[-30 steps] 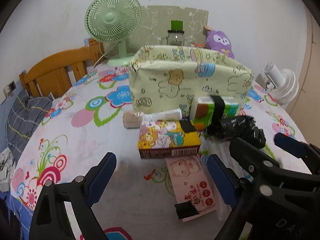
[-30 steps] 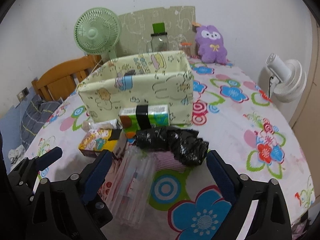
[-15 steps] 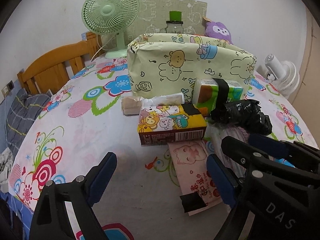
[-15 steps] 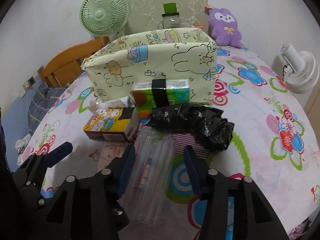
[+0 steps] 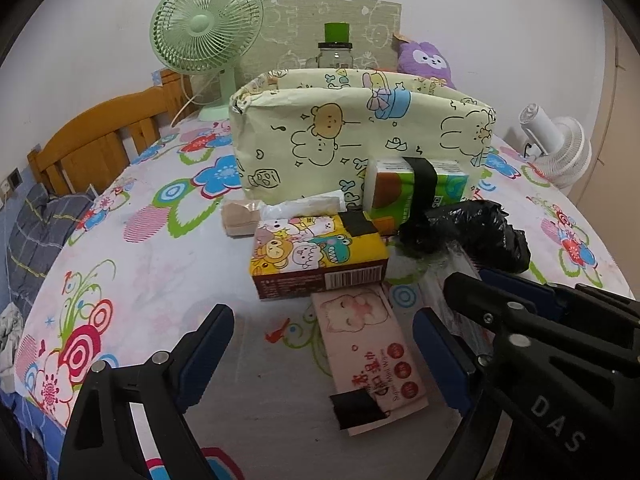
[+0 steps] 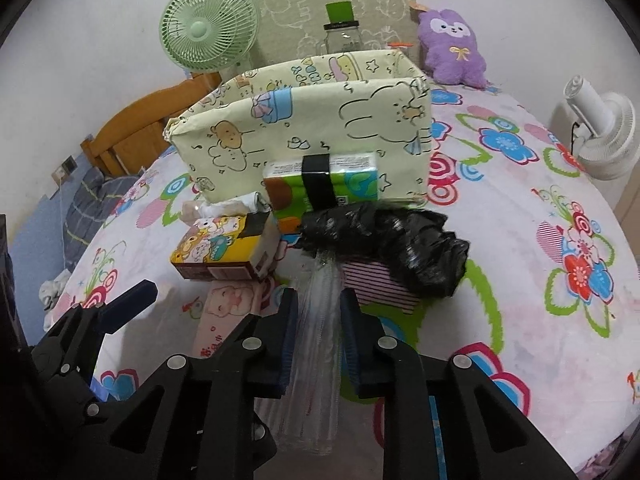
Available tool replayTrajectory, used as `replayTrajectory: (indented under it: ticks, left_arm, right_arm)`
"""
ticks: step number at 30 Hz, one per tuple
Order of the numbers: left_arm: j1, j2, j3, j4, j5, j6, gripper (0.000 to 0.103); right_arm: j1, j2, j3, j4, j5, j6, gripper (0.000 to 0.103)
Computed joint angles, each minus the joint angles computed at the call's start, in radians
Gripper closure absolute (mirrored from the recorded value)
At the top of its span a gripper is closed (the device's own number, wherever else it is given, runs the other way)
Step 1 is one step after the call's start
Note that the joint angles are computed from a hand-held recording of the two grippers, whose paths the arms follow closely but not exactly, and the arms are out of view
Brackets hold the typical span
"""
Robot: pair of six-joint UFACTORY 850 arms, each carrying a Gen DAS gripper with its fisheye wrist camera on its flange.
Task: Organize soft objects
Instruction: 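Grasp the pink wipes pack with the left tool while the right tool grasps the clear plastic bag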
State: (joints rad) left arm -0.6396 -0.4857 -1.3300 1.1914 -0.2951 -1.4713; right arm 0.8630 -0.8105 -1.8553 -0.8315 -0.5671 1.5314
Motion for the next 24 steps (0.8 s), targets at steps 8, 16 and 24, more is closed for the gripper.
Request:
replayTrajectory:
  ticks: [8, 16, 24]
  left_arm:
    - [0.003, -0.019, -0.024, -0.201, -0.003, 0.147, 0.022]
    - [-0.014, -0.005, -0.015, -0.227, -0.005, 0.188, 0.062]
    - [-0.011, 0.018, 0.004, -0.284, 0.014, 0.229, 0.063]
  right_arm:
    - [-0.002, 0.01, 0.019, -0.01, -0.002, 0.016, 0.079]
    - [0.006, 0.008, 0.015, -0.008, -0.001, 0.003, 0.079]
    - [0.018, 0.017, 0.02, -0.031, -0.007, 0.013, 0.079]
